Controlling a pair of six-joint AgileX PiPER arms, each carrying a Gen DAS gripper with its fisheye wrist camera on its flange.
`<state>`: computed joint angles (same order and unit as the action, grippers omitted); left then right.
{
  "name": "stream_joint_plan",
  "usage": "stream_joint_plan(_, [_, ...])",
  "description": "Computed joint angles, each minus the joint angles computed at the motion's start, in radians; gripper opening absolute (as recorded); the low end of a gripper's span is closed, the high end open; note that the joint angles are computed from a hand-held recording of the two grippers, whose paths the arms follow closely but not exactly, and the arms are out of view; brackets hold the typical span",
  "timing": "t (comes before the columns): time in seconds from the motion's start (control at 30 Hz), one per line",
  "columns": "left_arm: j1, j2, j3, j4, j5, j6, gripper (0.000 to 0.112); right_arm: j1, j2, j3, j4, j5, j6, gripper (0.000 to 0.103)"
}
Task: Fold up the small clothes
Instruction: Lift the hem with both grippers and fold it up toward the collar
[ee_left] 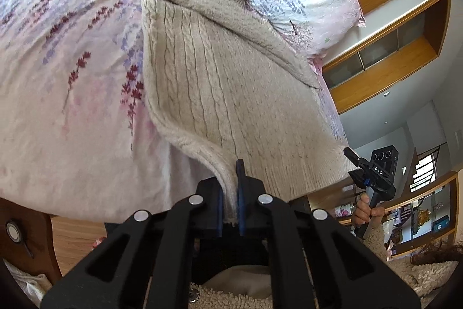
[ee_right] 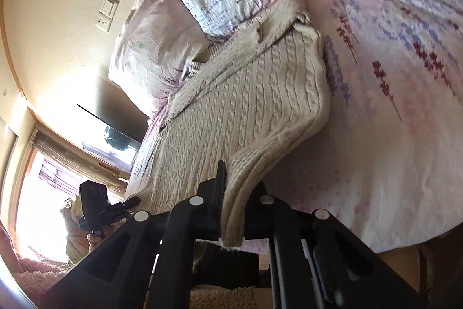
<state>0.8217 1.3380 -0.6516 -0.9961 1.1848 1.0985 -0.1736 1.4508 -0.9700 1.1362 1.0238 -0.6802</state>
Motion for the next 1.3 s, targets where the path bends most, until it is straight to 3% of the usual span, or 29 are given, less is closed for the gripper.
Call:
stream_joint_plan(0.23, [0.029,0.0,-0.131,-0.081,-0.044,-0.021,0.007,0.063,-0.044,-0.069,0.069,-0.145,-0.04,0.008])
stream_joint_plan(0.43, [-0.039,0.031,-0.25,-0.126,-0.142,-0.076,0.007,0.14,-0.027,-0.173,0.045,-0.339,-0.043,0.007])
stream_joint_plan(0.7, [-0.203,0.101,-0.402,-0.08,-0.361,-0.175,0.007,0.287,0.081,-0.361,-0.246,-0.567,0.117,0.007])
stream_joint_plan(0.9, [-0.352,0.225,-0.588,0.049,-0.569,-0.32,0.007,0.386,0.23,-0.551,-0.652,-0.684,0.424,0.007])
stream_joint_plan(1.0, [-0.413,0.356,-0.753,0.194,-0.609,-0.486,0.007,0.399,0.351,-0.691,-0.836,-0.659,0.615,0.007])
stream_joint_plan(1.17, [-0.48,0.572,-0.994,0.429,-0.597,-0.758,0.007,0.406,0.629,-1.038,-1.055,-0.435,0.871,0.007])
stream_joint_plan(1.3, [-0.497,0.693,-1.127,0.511,-0.555,-0.885,0.007,0.414,0.773,-1.24,-1.113,-0.303,0.933,0.007])
